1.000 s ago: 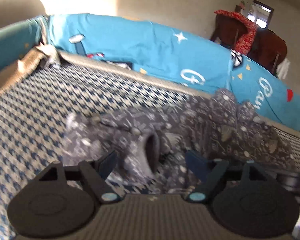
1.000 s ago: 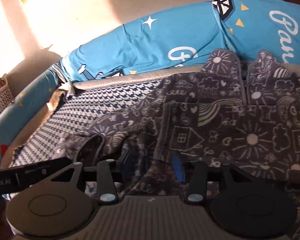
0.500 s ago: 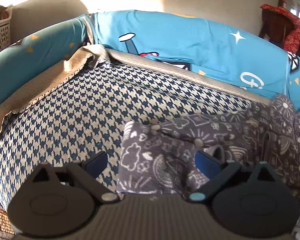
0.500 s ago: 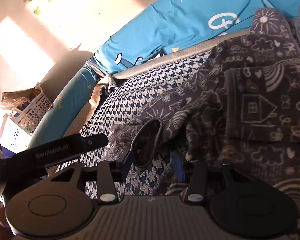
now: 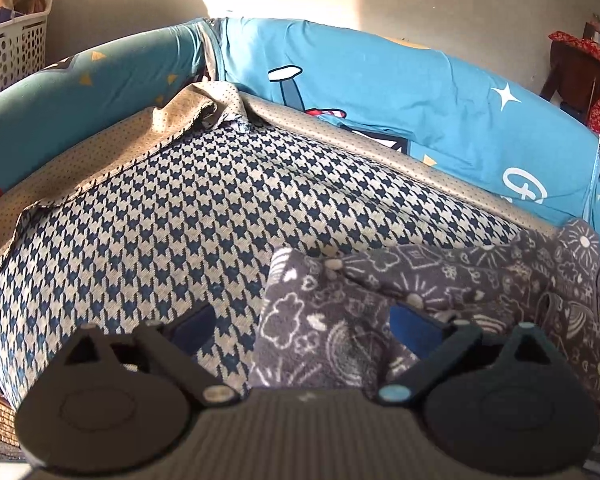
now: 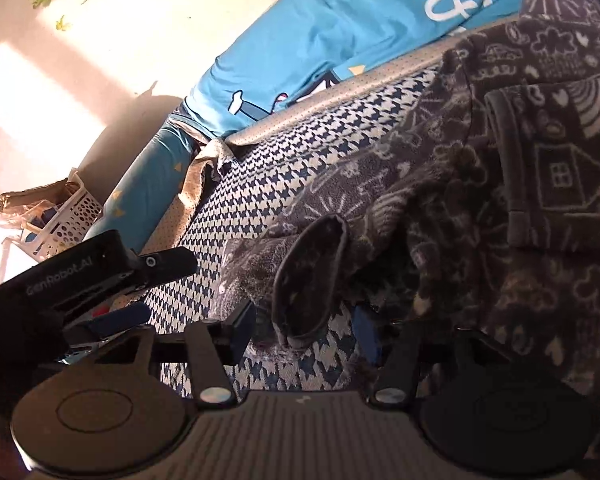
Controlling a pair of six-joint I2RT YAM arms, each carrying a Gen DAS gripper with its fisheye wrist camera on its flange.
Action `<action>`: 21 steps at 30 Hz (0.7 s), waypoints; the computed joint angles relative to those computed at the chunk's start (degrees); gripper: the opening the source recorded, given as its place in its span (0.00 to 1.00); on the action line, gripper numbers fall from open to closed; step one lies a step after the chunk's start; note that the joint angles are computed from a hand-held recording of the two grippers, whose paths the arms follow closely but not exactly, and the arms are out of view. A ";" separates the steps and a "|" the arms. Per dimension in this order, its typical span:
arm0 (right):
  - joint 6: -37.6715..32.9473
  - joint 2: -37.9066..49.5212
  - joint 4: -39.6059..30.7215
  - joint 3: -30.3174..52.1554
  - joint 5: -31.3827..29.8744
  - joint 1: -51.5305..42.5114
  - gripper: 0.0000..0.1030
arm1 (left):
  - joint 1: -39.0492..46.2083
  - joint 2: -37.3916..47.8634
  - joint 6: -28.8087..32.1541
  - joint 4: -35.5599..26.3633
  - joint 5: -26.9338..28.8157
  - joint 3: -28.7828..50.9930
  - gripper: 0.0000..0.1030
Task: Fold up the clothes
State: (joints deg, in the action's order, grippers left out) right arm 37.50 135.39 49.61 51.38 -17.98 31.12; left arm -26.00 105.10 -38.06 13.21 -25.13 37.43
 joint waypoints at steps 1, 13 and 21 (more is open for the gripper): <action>-0.34 0.15 -0.14 0.21 0.50 0.29 0.44 | 0.14 0.13 -0.37 -0.12 0.06 0.09 0.95; -2.12 -7.75 7.44 -6.15 5.46 -2.96 0.11 | -0.60 1.31 -2.54 -0.66 1.20 1.57 0.95; -2.97 -17.40 12.74 -13.97 11.32 -13.61 0.10 | -6.34 6.83 -3.32 -1.67 1.30 7.11 0.95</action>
